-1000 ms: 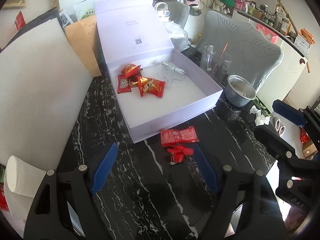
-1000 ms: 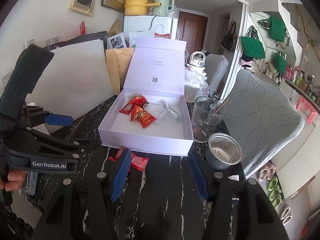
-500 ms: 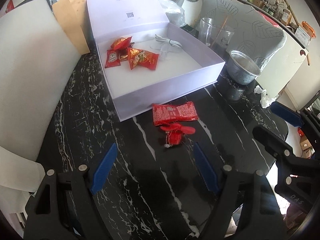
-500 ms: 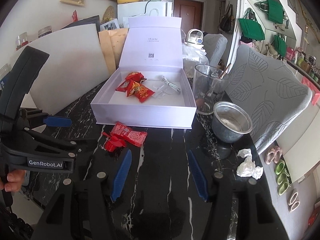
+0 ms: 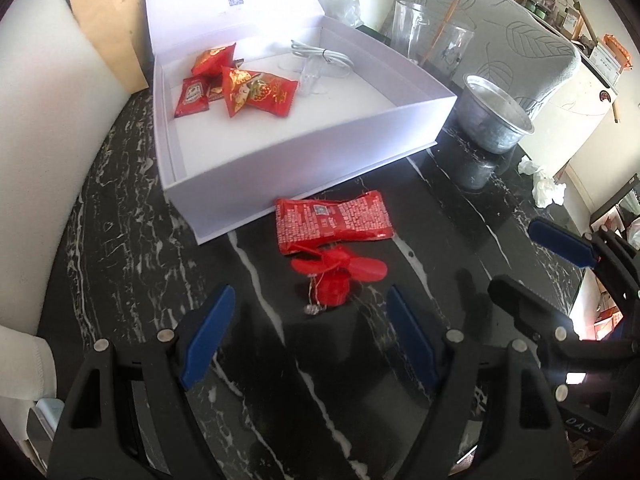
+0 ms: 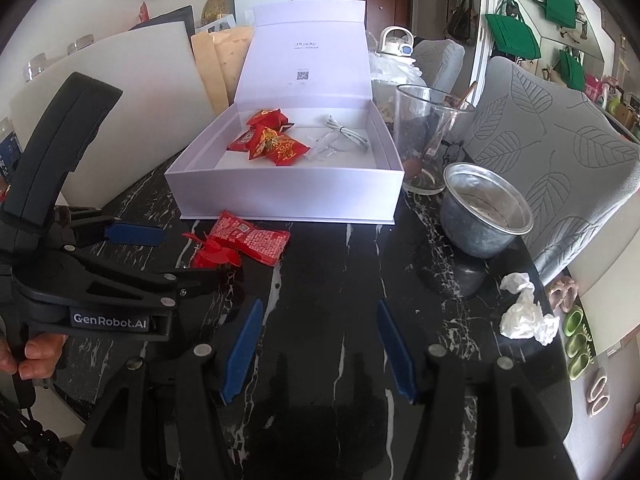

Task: Organize objects
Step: 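Grasp the red fan toy with the left gripper while the right approaches the red wrapped packet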

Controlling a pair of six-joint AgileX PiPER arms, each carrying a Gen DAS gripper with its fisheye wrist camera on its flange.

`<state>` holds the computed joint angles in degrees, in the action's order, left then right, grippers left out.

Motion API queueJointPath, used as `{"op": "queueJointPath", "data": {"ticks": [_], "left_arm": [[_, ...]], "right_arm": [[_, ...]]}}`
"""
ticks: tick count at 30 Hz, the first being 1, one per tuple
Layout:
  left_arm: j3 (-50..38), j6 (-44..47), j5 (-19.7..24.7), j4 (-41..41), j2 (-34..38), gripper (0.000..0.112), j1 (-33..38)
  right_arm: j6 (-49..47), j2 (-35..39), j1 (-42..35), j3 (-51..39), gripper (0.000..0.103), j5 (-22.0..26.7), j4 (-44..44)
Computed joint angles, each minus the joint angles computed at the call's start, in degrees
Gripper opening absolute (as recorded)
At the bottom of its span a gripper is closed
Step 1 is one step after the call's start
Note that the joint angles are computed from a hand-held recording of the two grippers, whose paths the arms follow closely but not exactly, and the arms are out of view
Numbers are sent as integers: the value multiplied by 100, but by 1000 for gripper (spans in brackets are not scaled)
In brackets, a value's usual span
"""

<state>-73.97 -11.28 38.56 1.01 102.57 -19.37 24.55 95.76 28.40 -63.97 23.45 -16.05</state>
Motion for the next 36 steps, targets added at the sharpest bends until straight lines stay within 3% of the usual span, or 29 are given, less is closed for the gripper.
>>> {"op": "queueJointPath", "data": {"ticks": [5, 8, 10, 13, 20, 36], "left_arm": [[-110, 129, -80, -162, 188, 76, 33], [-152, 205, -75, -266, 255, 68, 88], [-120, 117, -116, -190, 264, 49, 106], [-53, 157, -201, -263, 242, 35, 204], [153, 310, -310, -420, 136, 35, 499], [200, 198, -236, -212, 90, 35, 1023]], "right_arm": [[-162, 110, -53, -68, 60, -47, 81], [-425, 184, -106, -136, 60, -78, 319], [-418, 264, -93, -219, 60, -61, 276], [-579, 398, -73, -368, 60, -46, 406], [-1399, 877, -11, -896, 60, -25, 1012], [-3095, 2311, 21, -2743, 60, 619, 1793]]}}
